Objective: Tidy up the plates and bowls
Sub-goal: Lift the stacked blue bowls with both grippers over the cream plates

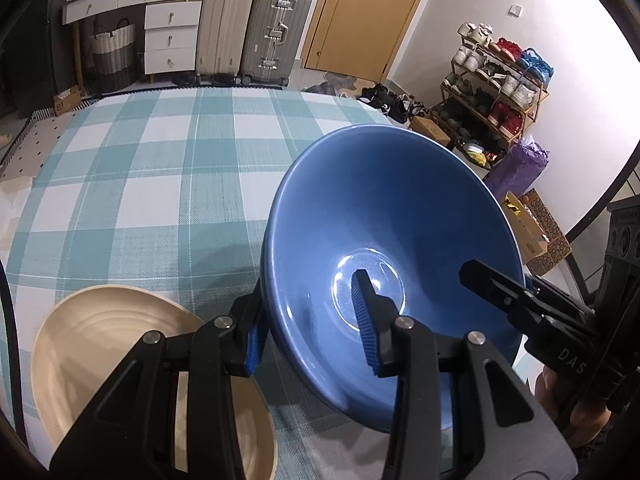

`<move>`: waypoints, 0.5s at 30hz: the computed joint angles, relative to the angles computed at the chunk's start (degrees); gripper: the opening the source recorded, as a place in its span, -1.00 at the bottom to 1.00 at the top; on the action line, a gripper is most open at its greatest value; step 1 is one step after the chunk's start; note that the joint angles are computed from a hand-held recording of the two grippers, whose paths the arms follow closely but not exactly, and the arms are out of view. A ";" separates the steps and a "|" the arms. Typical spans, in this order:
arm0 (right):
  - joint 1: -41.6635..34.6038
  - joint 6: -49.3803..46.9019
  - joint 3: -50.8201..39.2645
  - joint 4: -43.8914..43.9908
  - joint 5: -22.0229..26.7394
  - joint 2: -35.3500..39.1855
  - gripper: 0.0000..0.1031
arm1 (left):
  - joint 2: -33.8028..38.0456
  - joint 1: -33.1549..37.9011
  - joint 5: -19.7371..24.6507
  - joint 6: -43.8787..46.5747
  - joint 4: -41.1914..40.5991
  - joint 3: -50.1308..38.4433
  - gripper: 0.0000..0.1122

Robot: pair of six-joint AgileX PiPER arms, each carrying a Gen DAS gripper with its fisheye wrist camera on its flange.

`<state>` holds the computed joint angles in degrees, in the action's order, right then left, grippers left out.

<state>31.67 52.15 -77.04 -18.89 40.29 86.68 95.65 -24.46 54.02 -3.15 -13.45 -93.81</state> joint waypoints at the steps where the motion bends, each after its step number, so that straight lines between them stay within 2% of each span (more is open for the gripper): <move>1: 0.38 0.42 -0.30 -0.58 0.33 -0.12 -0.30 | -0.69 0.03 0.18 -0.25 0.10 0.20 -0.37; 8: 3.44 2.03 -3.76 -3.19 3.20 -0.09 -0.30 | -5.37 -0.33 2.31 -2.81 2.79 0.45 -0.37; 15: 8.09 4.62 -9.44 -7.03 8.24 1.56 -0.30 | -10.21 0.74 6.21 -4.49 4.03 0.04 -0.37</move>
<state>39.75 56.77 -86.48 -25.92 48.53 88.24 85.45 -23.72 60.23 -7.64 -9.42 -93.77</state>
